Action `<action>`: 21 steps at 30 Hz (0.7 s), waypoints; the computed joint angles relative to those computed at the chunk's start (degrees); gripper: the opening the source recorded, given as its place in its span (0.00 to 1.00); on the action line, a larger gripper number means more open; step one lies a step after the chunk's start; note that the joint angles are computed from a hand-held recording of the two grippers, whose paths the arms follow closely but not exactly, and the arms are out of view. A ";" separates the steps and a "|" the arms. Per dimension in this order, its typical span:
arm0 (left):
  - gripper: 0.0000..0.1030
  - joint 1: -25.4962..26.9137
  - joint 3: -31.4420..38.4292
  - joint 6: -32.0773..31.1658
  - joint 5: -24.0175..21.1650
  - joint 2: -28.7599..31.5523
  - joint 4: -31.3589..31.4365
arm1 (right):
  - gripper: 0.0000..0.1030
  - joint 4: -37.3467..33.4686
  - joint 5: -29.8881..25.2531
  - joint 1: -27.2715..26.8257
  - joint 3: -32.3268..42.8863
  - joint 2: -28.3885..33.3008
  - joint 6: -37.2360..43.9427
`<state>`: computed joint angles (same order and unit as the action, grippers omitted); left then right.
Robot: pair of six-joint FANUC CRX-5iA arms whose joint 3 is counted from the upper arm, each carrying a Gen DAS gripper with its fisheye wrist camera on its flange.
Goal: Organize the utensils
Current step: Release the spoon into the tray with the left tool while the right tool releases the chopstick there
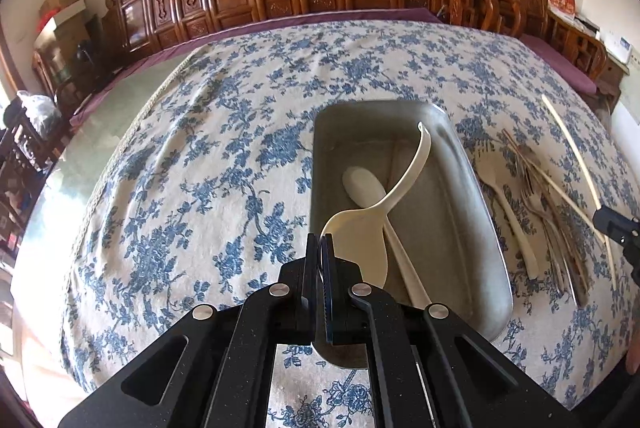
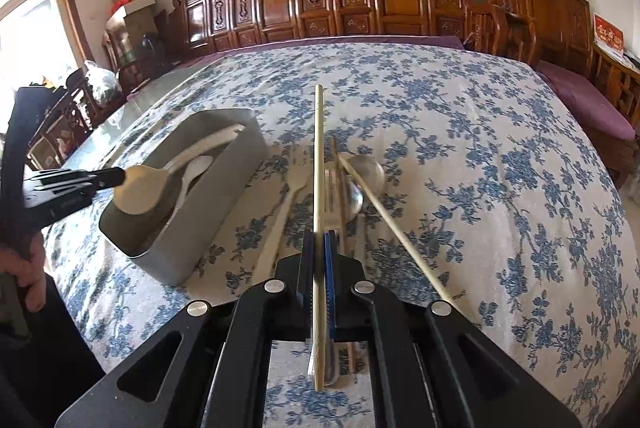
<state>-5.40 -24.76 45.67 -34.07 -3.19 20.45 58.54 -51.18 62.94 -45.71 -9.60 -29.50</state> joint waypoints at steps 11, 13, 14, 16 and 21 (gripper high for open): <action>0.02 -0.75 0.41 -0.27 -1.91 1.29 -0.53 | 0.06 2.88 2.41 0.35 2.52 1.87 1.32; 0.02 -0.44 -0.02 -2.44 -2.61 1.13 1.41 | 0.06 3.37 2.85 0.54 3.05 2.15 1.26; 0.03 -0.28 -0.33 -3.52 -2.81 0.97 2.36 | 0.06 3.43 2.83 0.67 3.33 2.31 1.41; 0.03 0.11 -1.19 -5.64 -2.66 0.39 4.12 | 0.06 3.22 2.51 1.13 4.35 2.90 2.24; 0.04 1.93 -3.78 -12.55 -2.70 -1.02 11.38 | 0.06 2.01 2.54 0.82 6.90 4.29 4.55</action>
<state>-3.48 -28.54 33.12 -36.77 -4.21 31.83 60.56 -48.64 63.76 -38.81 -5.30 -24.95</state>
